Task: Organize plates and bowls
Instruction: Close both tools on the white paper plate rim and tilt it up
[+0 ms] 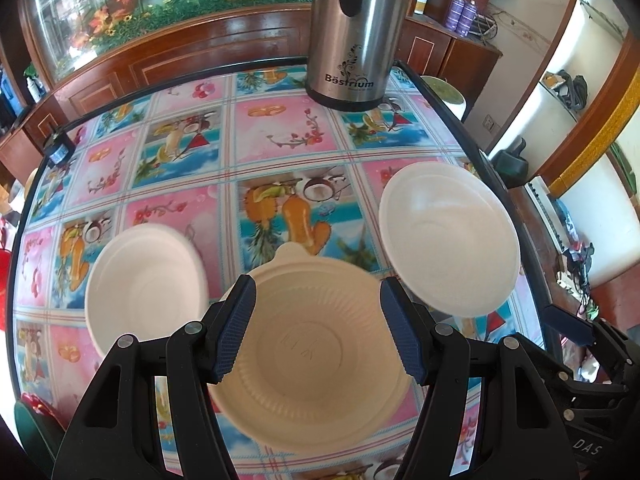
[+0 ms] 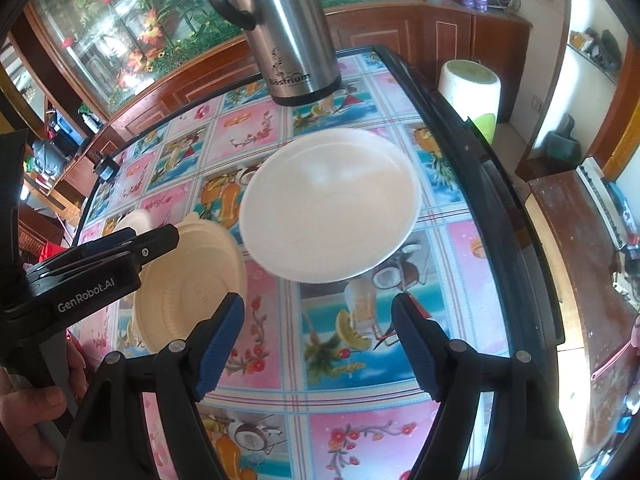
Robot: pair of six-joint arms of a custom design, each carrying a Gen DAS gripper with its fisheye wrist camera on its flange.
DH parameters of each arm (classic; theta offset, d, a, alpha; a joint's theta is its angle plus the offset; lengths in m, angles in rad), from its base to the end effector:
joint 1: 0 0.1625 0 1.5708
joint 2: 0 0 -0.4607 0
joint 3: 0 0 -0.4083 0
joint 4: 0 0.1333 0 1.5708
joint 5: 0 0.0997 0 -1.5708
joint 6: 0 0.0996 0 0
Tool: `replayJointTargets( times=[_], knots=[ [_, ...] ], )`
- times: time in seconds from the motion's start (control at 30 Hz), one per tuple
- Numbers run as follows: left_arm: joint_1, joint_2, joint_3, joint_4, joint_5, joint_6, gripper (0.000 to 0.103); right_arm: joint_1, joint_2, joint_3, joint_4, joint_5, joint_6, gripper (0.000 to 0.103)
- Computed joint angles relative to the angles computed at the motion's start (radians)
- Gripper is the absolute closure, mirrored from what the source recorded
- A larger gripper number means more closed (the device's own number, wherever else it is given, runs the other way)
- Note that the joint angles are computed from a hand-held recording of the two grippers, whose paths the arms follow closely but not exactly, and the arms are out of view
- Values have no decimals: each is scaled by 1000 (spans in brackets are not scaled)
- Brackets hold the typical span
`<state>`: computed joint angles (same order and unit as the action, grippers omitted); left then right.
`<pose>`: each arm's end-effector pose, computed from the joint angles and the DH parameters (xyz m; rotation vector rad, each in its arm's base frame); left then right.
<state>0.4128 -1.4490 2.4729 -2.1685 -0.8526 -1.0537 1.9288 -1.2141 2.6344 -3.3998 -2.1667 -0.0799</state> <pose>-0.2208 -0.3138 0.1615 0.3187 2.3788 -0.5705 0.1938 -0.2973 0.1545 0.3936 -2.5128 0.6290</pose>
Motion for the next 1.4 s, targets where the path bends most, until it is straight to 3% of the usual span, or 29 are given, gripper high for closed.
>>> replayJointTargets(
  times=[0.67,1.4],
  knots=[
    [121,204,-114,-199,-24,193,38,-105,-54,-37,-1,7,-53,24],
    [197,330,-177,-262,-70,289,38,-184,-45,-68,9,32,-50,24]
  ],
)
